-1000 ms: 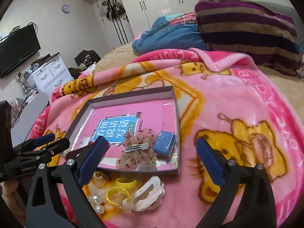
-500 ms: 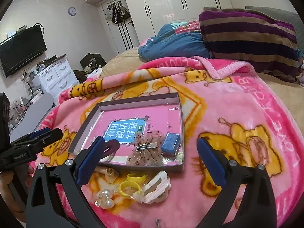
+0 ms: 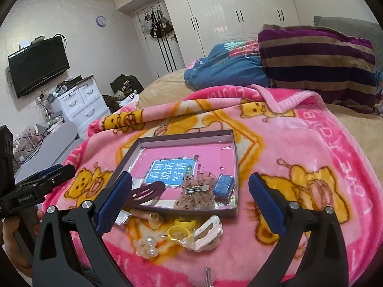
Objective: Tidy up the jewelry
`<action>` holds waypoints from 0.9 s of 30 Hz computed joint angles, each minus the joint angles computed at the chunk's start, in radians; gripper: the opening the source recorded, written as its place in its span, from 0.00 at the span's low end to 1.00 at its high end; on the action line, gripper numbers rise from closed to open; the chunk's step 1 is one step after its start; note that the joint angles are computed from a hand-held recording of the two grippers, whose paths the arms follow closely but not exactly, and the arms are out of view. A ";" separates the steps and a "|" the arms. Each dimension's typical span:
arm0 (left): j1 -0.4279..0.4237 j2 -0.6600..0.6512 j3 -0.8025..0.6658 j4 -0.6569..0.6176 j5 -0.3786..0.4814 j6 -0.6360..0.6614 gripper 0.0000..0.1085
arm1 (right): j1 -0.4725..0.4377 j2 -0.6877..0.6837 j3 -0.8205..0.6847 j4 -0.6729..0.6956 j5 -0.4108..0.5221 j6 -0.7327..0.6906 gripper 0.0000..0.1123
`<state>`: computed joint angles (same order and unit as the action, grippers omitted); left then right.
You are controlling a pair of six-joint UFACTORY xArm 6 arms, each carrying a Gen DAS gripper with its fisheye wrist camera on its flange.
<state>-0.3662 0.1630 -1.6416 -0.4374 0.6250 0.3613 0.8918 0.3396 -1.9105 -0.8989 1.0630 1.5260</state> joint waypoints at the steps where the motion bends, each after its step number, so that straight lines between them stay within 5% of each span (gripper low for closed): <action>1: 0.001 -0.008 0.008 -0.006 -0.002 0.003 0.86 | 0.003 0.000 -0.003 -0.001 0.003 -0.001 0.87; 27: -0.008 -0.162 0.219 0.082 -0.039 -0.036 0.86 | 0.061 -0.065 0.074 0.005 0.003 -0.006 0.88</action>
<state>-0.3738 0.0011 -1.4229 -0.3554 0.5860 0.3252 0.9529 0.2748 -1.8361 -0.8938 1.0659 1.5200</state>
